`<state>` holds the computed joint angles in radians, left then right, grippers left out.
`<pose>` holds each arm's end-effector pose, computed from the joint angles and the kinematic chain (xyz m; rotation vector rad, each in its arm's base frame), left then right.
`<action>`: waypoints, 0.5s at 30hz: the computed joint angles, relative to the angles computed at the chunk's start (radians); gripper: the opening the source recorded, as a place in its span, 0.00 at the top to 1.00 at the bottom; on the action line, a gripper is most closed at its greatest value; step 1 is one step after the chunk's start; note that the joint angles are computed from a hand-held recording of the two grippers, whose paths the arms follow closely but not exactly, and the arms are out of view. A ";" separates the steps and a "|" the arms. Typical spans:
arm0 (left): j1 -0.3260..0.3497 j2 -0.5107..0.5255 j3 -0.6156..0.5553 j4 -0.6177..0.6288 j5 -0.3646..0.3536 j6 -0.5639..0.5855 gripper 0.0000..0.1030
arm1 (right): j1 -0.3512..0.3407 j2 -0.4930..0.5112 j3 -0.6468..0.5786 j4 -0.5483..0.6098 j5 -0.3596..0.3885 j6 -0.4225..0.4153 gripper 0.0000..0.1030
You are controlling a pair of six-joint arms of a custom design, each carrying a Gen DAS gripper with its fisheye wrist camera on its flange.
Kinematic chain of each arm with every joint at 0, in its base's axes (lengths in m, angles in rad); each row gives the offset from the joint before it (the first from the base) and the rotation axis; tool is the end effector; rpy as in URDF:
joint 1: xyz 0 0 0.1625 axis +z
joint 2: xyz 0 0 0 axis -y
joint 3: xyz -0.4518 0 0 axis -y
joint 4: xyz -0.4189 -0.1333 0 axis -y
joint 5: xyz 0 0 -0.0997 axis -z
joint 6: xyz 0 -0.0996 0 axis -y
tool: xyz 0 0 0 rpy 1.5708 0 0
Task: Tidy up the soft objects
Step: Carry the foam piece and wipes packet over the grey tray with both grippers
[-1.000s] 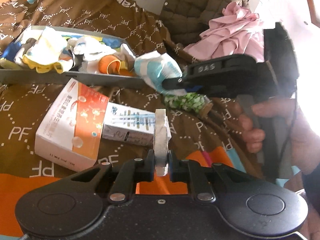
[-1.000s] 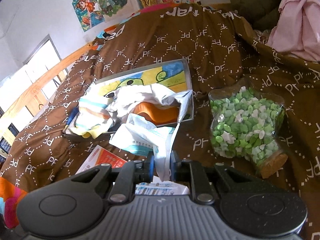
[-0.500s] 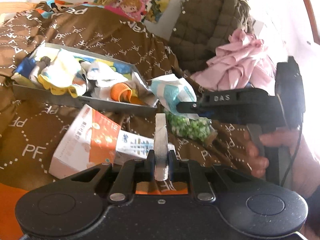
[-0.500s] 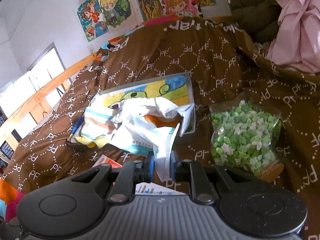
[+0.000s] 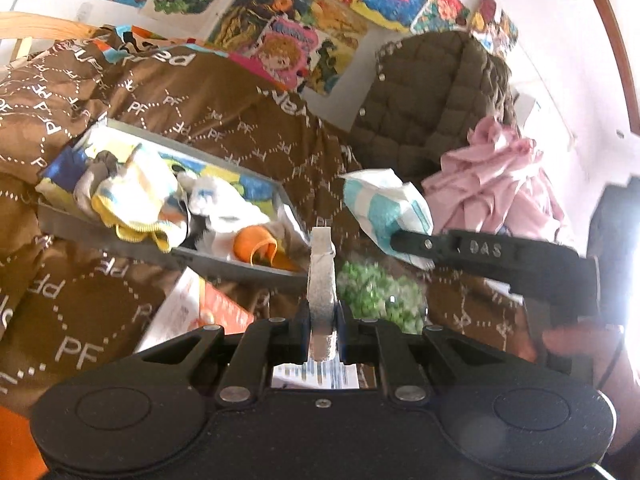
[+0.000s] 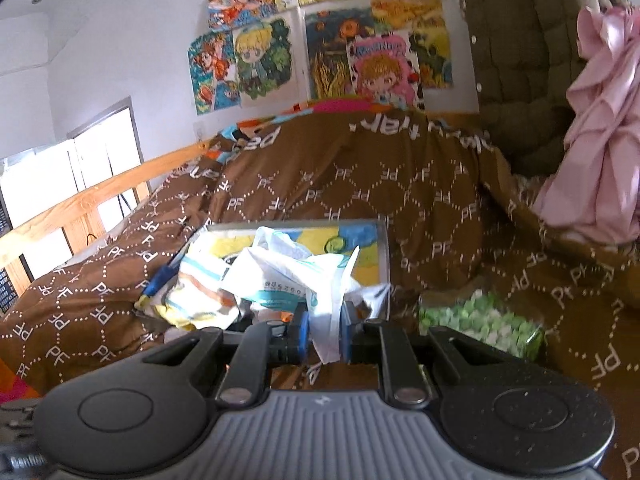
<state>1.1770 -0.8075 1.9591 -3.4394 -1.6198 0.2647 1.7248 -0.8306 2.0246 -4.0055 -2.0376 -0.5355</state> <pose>-0.1206 -0.6249 0.0969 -0.9491 -2.6966 1.0644 0.1757 -0.5549 0.1721 0.3758 -2.1067 1.3848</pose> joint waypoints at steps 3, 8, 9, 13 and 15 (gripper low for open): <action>0.005 0.013 -0.025 -0.016 -0.019 -0.012 0.87 | 0.002 0.006 -0.009 -0.022 0.003 -0.024 0.83; 0.009 0.046 -0.081 -0.031 -0.037 -0.018 0.87 | 0.003 0.023 -0.028 -0.052 0.002 -0.057 0.83; 0.010 0.053 -0.097 -0.031 -0.039 -0.021 0.87 | 0.003 0.028 -0.034 -0.057 0.002 -0.063 0.83; 0.018 0.080 -0.153 -0.028 -0.058 -0.034 0.87 | -0.005 0.042 -0.056 -0.065 0.008 -0.071 0.83; 0.023 0.093 -0.181 -0.024 -0.060 -0.044 0.87 | -0.012 0.049 -0.068 -0.061 0.013 -0.071 0.83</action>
